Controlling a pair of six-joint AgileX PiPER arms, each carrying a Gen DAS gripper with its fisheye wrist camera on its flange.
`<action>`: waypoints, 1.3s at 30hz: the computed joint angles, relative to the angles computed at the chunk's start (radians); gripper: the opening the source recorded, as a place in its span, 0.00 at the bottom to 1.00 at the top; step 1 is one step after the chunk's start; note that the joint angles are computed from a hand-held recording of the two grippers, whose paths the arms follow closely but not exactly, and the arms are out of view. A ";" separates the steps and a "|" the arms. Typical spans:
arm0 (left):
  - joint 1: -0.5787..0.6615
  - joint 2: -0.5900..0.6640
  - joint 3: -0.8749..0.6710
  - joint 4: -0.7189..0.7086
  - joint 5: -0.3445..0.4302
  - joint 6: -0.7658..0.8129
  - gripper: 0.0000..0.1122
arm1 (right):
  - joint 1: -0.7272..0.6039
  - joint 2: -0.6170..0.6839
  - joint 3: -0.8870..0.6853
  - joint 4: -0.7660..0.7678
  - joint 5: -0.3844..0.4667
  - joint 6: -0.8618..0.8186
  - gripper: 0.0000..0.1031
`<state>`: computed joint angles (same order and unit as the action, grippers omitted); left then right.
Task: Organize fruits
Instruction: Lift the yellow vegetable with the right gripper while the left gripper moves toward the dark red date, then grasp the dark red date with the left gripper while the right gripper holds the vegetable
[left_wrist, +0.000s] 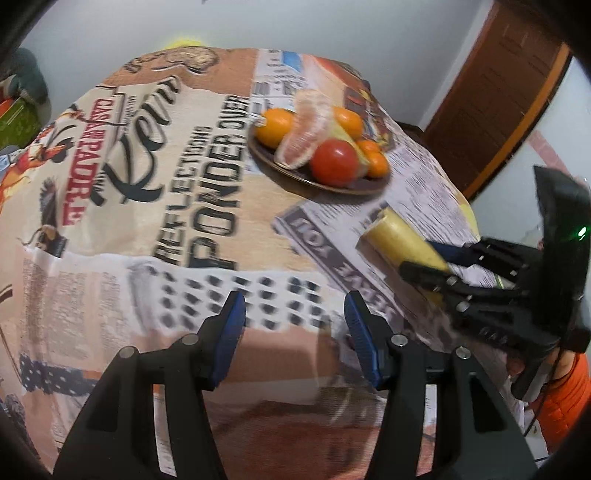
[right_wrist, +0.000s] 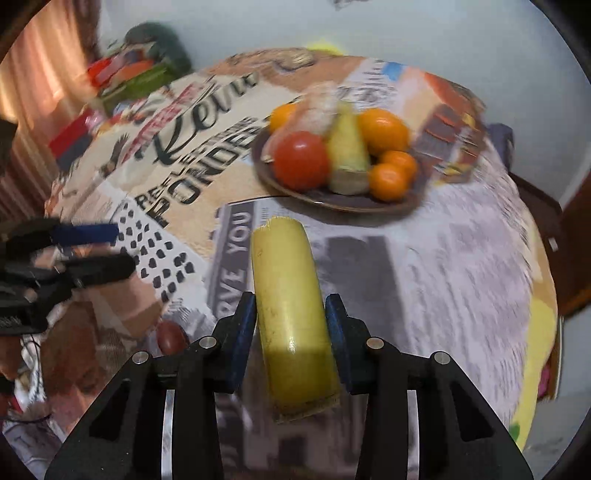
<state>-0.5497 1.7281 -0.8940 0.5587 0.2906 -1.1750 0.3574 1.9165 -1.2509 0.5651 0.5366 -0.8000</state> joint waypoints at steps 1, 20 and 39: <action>-0.020 0.013 -0.013 0.018 0.014 -0.023 0.49 | -0.020 -0.020 0.020 0.026 -0.003 -0.019 0.34; -0.190 0.165 -0.130 0.145 0.114 -0.190 0.36 | -0.176 -0.172 0.227 0.337 -0.028 -0.284 0.34; -0.118 0.111 -0.114 0.211 0.100 -0.205 0.25 | -0.149 -0.135 0.150 0.329 -0.054 -0.261 0.34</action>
